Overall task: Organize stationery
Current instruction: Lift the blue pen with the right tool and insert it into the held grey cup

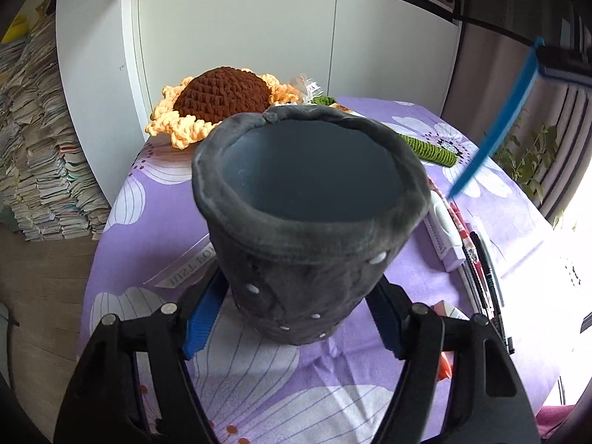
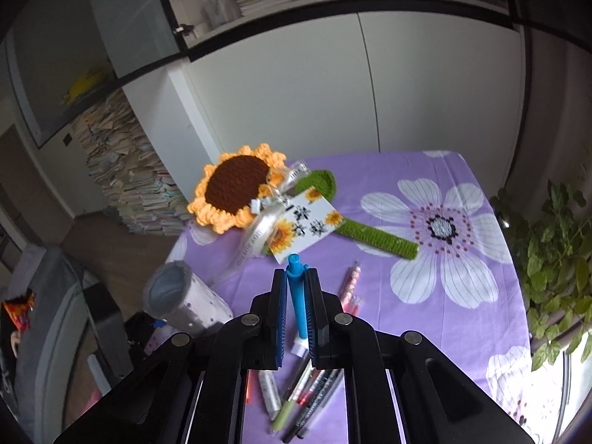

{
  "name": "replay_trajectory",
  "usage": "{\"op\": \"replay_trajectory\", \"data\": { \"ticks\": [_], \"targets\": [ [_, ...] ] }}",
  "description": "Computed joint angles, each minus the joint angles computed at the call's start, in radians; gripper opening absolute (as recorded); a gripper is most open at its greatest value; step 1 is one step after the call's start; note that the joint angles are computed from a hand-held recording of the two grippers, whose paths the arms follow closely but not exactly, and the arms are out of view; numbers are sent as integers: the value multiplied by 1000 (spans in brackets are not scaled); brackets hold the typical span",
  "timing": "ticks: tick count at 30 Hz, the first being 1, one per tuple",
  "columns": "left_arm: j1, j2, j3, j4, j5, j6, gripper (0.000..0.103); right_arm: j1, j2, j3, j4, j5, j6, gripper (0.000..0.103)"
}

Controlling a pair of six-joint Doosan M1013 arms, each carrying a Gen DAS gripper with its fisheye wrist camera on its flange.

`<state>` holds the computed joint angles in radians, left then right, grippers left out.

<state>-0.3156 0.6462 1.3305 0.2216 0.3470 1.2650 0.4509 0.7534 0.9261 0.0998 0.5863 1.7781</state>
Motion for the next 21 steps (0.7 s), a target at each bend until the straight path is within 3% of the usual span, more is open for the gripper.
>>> {"op": "replay_trajectory", "data": {
  "ticks": [6, 12, 21],
  "targets": [
    [-12, -3, 5, 86, 2, -34, 71, 23, -9, -18, 5, -80, -81, 10],
    [-7, 4, -7, 24, 16, 22, 71, 24, -4, -45, 145, -77, -216, 10],
    [-8, 12, -22, 9, 35, 44, 71, 52, 2, -68, 246, -109, -406, 10]
  ]
}}
